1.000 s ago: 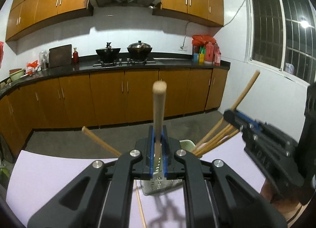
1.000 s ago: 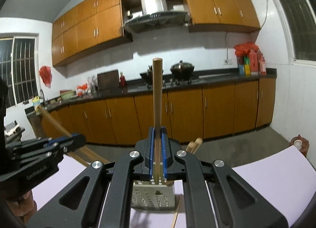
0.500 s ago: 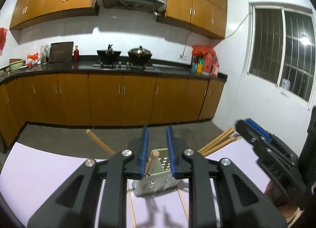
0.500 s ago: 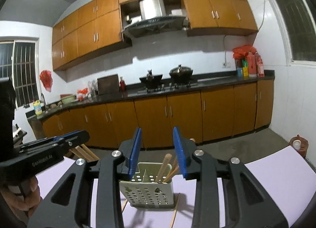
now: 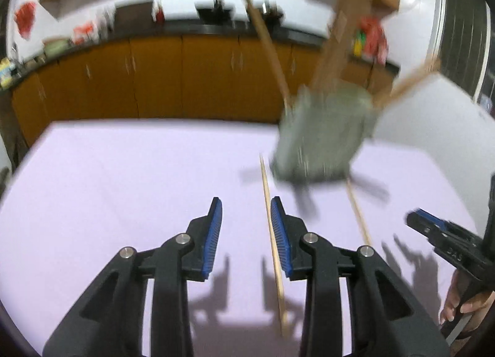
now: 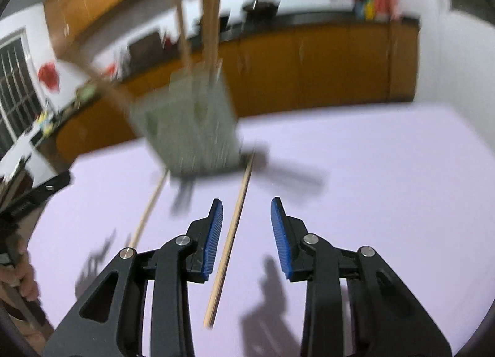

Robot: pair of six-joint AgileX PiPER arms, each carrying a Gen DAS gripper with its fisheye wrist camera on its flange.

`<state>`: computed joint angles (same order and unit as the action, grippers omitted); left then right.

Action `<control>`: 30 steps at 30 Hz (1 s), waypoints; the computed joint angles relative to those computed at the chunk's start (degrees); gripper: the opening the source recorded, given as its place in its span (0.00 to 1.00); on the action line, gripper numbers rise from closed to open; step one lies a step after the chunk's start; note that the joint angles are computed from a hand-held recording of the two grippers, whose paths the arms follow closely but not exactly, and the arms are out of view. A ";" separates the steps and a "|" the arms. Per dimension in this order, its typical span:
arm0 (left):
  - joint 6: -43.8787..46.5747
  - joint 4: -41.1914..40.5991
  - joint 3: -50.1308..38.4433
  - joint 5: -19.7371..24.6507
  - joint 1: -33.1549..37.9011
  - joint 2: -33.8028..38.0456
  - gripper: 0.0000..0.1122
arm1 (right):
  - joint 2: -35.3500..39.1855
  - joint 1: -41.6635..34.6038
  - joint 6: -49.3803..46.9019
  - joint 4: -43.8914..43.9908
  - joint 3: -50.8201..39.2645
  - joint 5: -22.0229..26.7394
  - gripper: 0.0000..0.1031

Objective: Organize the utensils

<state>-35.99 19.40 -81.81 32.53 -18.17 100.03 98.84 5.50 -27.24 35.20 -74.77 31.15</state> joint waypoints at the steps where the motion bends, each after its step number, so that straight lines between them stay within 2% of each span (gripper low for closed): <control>1: 0.39 -0.77 0.37 -0.13 -0.33 0.85 0.30 | 0.46 1.09 0.73 -0.87 0.33 -0.06 0.31; 4: -0.65 0.11 1.35 -0.26 -2.06 3.23 0.30 | 2.46 3.91 4.09 -5.42 -0.15 -0.46 0.31; 10: -4.69 5.88 -2.58 3.67 -5.31 8.42 0.28 | 4.35 6.15 10.14 -13.47 -0.74 -2.01 0.28; 12: -4.56 5.83 -5.07 5.78 -5.79 10.67 0.18 | 4.56 6.41 11.69 -15.54 -1.07 -2.40 0.24; 14: -6.99 8.60 -5.45 6.14 -6.24 11.44 0.11 | 4.60 6.59 13.48 -17.91 -0.65 -3.58 0.12; 15: -6.54 8.00 -6.43 6.40 -5.87 12.04 0.07 | 4.52 6.59 14.12 -18.72 -0.43 -3.91 0.09; 21: -9.30 8.90 -2.63 5.81 -2.55 9.17 0.07 | 4.24 3.30 14.61 -19.30 0.23 -4.58 0.08; 25: -8.86 7.69 -0.02 4.78 -0.10 7.08 0.07 | 4.18 1.29 17.71 -22.78 0.17 -5.07 0.08; 30: -9.06 8.63 -0.82 5.14 -0.52 7.73 0.11 | 4.04 0.61 17.18 -22.81 0.37 -4.83 0.08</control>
